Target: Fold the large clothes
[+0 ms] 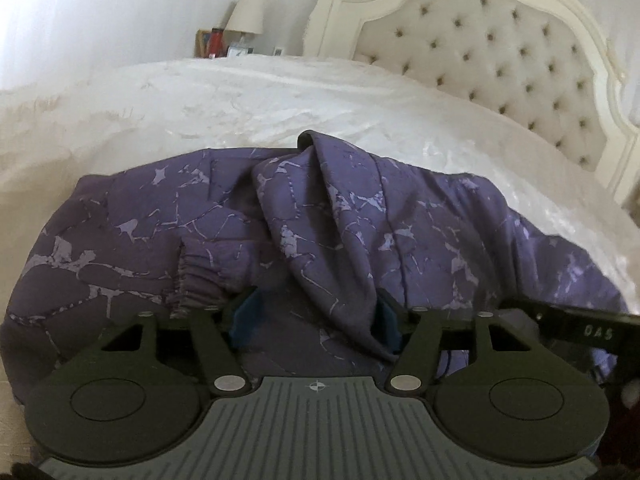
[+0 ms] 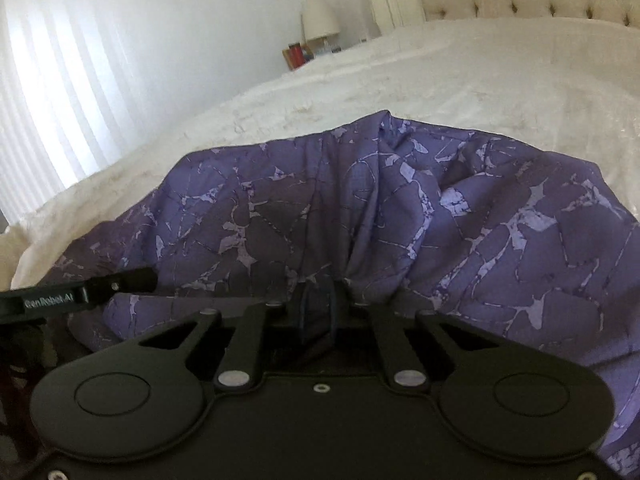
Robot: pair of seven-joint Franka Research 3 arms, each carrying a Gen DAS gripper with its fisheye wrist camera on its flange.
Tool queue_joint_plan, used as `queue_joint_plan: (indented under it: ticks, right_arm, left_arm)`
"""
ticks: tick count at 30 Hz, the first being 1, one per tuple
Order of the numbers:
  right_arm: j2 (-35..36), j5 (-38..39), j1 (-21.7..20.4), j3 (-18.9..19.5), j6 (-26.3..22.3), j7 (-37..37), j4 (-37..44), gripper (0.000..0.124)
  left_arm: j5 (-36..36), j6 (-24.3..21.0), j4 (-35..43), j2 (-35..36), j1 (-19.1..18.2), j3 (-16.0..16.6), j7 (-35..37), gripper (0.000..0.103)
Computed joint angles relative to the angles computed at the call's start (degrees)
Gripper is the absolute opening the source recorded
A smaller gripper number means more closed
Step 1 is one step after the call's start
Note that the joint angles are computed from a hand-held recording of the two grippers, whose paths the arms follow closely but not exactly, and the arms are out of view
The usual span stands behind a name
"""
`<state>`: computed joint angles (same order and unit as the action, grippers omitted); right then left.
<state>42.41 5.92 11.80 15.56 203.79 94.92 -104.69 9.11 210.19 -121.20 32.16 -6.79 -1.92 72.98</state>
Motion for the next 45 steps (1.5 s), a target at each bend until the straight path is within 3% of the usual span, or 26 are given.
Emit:
queue_joint_plan:
  ticks: [3, 5, 7, 9, 10, 11, 13, 15, 20, 24, 29, 34, 38, 42, 44, 45]
  right_arm:
    - [-0.6, -3.8, -4.2, 3.6, 1.4, 2.1, -2.0, 0.023]
    - [-0.5, -6.1, -5.7, 5.1, 0.6, 3.4, -1.9, 0.029]
    - [-1.5, -7.1, -6.5, 5.8, -0.7, 4.3, -2.5, 0.045]
    - [-2.8, -9.9, -9.5, 8.6, 0.1, 5.7, -5.0, 0.088]
    - [-3.3, -12.8, -12.0, 10.9, 0.9, 6.7, -6.7, 0.094]
    - [-4.5, -14.6, -13.4, 12.1, 0.2, 7.9, -8.3, 0.094]
    - [-8.2, -15.0, -12.5, 10.9, -0.3, 8.5, -11.8, 0.094]
    - [-11.7, -15.8, -12.4, 10.6, 0.3, 9.5, -15.8, 0.095]
    - [-21.6, -17.1, -11.1, 8.7, 2.7, 14.5, -26.8, 0.1]
    - [-29.4, -16.9, -8.7, 6.0, 3.2, 17.8, -35.3, 0.102]
    - [-38.3, -20.0, -8.0, 4.2, 1.8, 27.3, -44.6, 0.102]
    - [-46.3, -26.4, -6.0, -0.5, -1.9, 39.7, -51.7, 0.102]
    - [-51.3, -25.1, -2.9, -4.2, -4.8, 42.8, -56.0, 0.102]
    - [-54.8, -19.9, -1.3, -5.0, -7.5, 41.6, -59.1, 0.102]
    - [-55.0, -20.4, 1.8, -8.9, -6.6, 42.3, -60.2, 0.102]
    - [-54.8, -21.2, 3.8, -11.5, -6.2, 43.1, -60.4, 0.102]
  left_arm:
    - [-1.9, -2.1, 0.4, -0.6, -2.7, 1.8, 2.8, 0.069]
    - [-3.0, -6.1, 0.8, -1.9, -4.3, 2.9, 4.6, 0.072]
    - [-3.2, -9.5, -0.1, -4.1, -4.7, 3.0, 4.9, 0.08]
    - [-1.6, -9.3, -2.9, -6.6, -2.1, 0.7, 3.0, 0.091]
    - [-1.7, -8.7, -4.7, -7.9, -2.1, 0.8, 2.5, 0.093]
    - [-2.3, -8.0, -6.7, -9.4, -2.6, 1.3, 2.5, 0.096]
    - [-2.3, -7.0, -10.8, -12.5, -2.4, 1.2, 2.6, 0.103]
    - [-2.9, -7.6, -15.2, -16.3, -2.4, 1.2, 3.4, 0.103]
    - [-0.2, -8.0, -25.1, -24.9, 1.8, -1.8, 1.3, 0.103]
    - [10.0, -8.1, -31.8, -31.2, 6.9, -3.7, -8.6, 0.103]
    - [20.6, -8.7, -38.4, -38.0, 7.8, -1.0, -18.3, 0.103]
    - [29.9, -11.1, -43.3, -44.1, 6.0, 4.5, -23.6, 0.103]
    - [29.3, -13.7, -46.7, -48.3, 6.0, 5.5, -21.7, 0.103]
    - [27.2, -15.9, -49.2, -50.9, 5.2, 6.5, -18.6, 0.103]
    - [26.3, -16.4, -49.9, -50.9, 4.0, 7.7, -17.4, 0.103]
    - [26.8, -16.9, -49.8, -50.5, 1.8, 10.4, -17.1, 0.103]
